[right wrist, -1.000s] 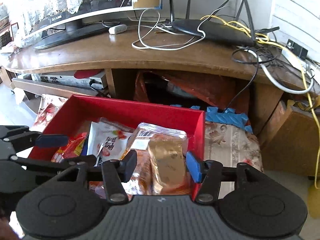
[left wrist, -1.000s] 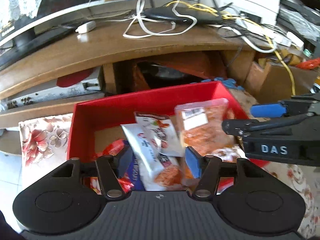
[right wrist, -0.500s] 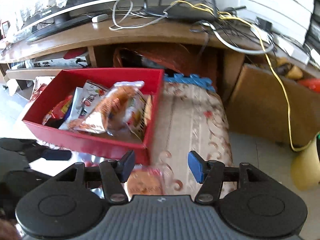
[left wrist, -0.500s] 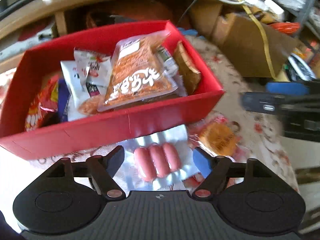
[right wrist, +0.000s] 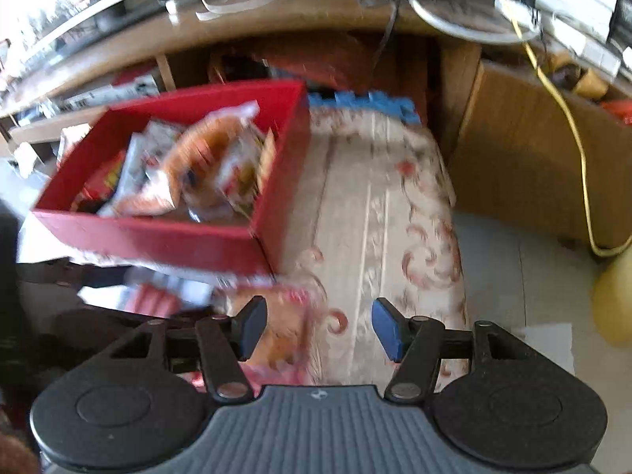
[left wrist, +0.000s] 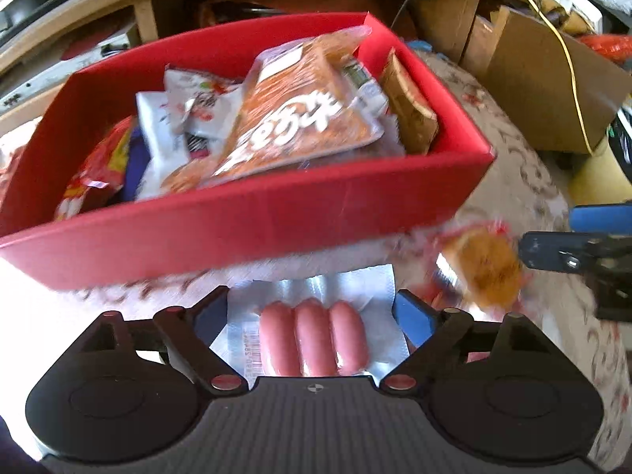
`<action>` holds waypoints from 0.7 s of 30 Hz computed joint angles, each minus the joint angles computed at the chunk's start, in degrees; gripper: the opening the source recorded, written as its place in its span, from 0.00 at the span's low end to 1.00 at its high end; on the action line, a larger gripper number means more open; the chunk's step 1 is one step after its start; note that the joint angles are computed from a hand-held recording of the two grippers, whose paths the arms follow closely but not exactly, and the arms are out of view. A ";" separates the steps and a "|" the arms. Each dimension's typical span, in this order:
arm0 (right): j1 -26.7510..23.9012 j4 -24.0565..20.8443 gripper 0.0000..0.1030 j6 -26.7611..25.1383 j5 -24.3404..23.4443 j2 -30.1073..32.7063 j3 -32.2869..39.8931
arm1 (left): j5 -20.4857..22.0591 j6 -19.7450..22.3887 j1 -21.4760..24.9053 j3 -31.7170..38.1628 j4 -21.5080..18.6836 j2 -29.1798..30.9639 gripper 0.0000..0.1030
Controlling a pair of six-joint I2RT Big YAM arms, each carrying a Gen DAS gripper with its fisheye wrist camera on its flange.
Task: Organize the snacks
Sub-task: 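Grasp the sausage pack with the left tool while the right grasps the round bun packet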
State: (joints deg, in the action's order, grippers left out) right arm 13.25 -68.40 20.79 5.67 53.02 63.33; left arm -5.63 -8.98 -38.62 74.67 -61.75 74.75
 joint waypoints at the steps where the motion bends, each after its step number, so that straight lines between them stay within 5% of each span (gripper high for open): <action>1: 0.03 -0.29 0.50 -0.09 -0.55 0.33 -0.29 | 0.14 1.23 0.45 -0.57 -0.50 -0.83 0.86; 9: 2.36 0.18 0.57 2.32 -4.05 3.78 0.02 | 6.24 4.00 4.81 -1.94 -2.02 -5.17 0.71; 17: 4.73 -0.81 0.70 3.02 -2.18 8.46 1.89 | 7.58 2.70 5.36 -3.30 0.76 -3.69 0.91; 21: 6.24 -0.80 0.61 2.14 1.03 8.53 1.62 | 3.06 5.42 3.27 -4.56 2.16 -3.97 0.88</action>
